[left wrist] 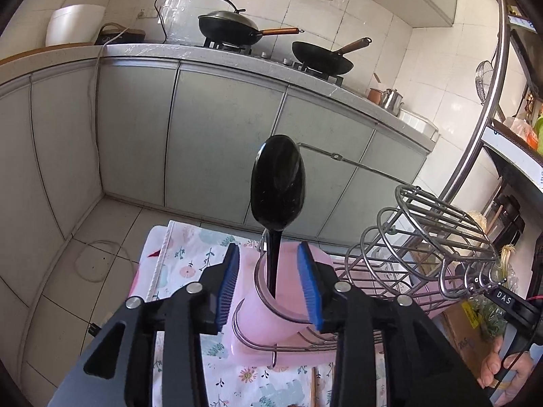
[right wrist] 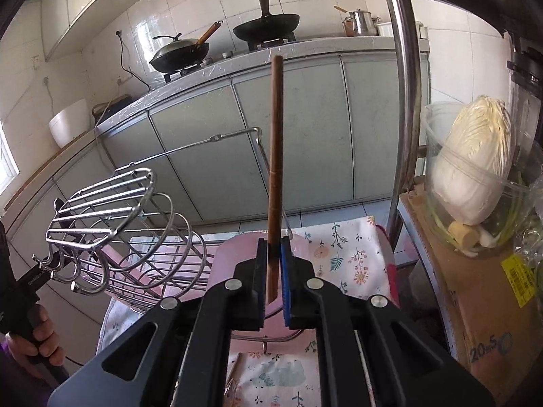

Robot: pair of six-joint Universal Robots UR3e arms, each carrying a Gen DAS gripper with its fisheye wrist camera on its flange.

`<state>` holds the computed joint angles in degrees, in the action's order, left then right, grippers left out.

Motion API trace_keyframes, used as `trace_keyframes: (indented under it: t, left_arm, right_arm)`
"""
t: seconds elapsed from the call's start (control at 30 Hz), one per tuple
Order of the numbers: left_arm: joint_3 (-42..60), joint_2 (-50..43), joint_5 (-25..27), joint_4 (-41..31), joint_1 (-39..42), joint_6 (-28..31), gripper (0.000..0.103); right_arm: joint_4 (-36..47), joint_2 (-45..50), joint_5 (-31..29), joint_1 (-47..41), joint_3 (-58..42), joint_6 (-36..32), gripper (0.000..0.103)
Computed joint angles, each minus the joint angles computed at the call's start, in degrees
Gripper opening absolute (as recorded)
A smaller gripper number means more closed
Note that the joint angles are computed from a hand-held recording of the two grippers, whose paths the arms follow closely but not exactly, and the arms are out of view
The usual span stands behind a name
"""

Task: Organize utensils
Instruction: 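Drop the black spoon into the pink cup with the left tool while the right tool drops the chopstick in, then grasp a wooden chopstick with the left tool while the right tool grasps the clear fork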

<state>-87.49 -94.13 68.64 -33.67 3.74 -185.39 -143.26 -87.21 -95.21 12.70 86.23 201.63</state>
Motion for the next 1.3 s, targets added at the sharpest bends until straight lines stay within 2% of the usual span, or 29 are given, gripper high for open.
trace_keyframes:
  t: [0.1,0.13,0.2,0.23,0.53,0.77,0.9,1.1,1.3]
  left_arm:
    - [-0.97,1.87,-1.26,-1.67,1.29,-0.09,0.043]
    - [-1.55,2.58,-1.67,-1.78,1.75,-0.15,0.043]
    - [-2.40,3.94,-1.93,-2.04,2.33,-0.25,0.043]
    - [-3.13,4.80,-2.27,-2.00,2.74,-0.23,0.043]
    - [-8.54,11.97,-4.93,-4.71,5.59,0.57,0.044]
    - [-14.41,17.92,-5.69,-10.03,5.19,5.62,0.044]
    - [-16.92,19.21,-5.10,-13.86,3.02,8.83,0.044]
    - [-18.13,16.67,-4.26,-18.67,-2.12,11.84,0.040]
    - [-11.87,7.04,0.73,-23.53,-9.63,11.29,0.022]
  right_arm:
    - [0.63,-0.94,1.35,-0.41,0.29,-0.37,0.018]
    - [0.47,-1.32,0.77,-0.09,0.53,-0.24,0.029]
    - [-0.30,-2.00,-0.04,0.20,1.14,-0.36,0.044]
    - [-0.88,-2.72,0.18,0.16,1.88,-0.38,0.045]
    - [-1.87,-9.14,-0.93,1.04,9.01,0.43,0.046]
    - [-1.44,-15.67,2.00,1.38,18.77,2.25,0.046]
    - [0.23,-16.95,6.04,1.00,23.03,2.90,0.046]
    - [1.11,-18.59,15.93,-2.33,29.35,4.11,0.046]
    - [1.66,-19.52,23.37,-4.76,33.63,4.82,0.046]
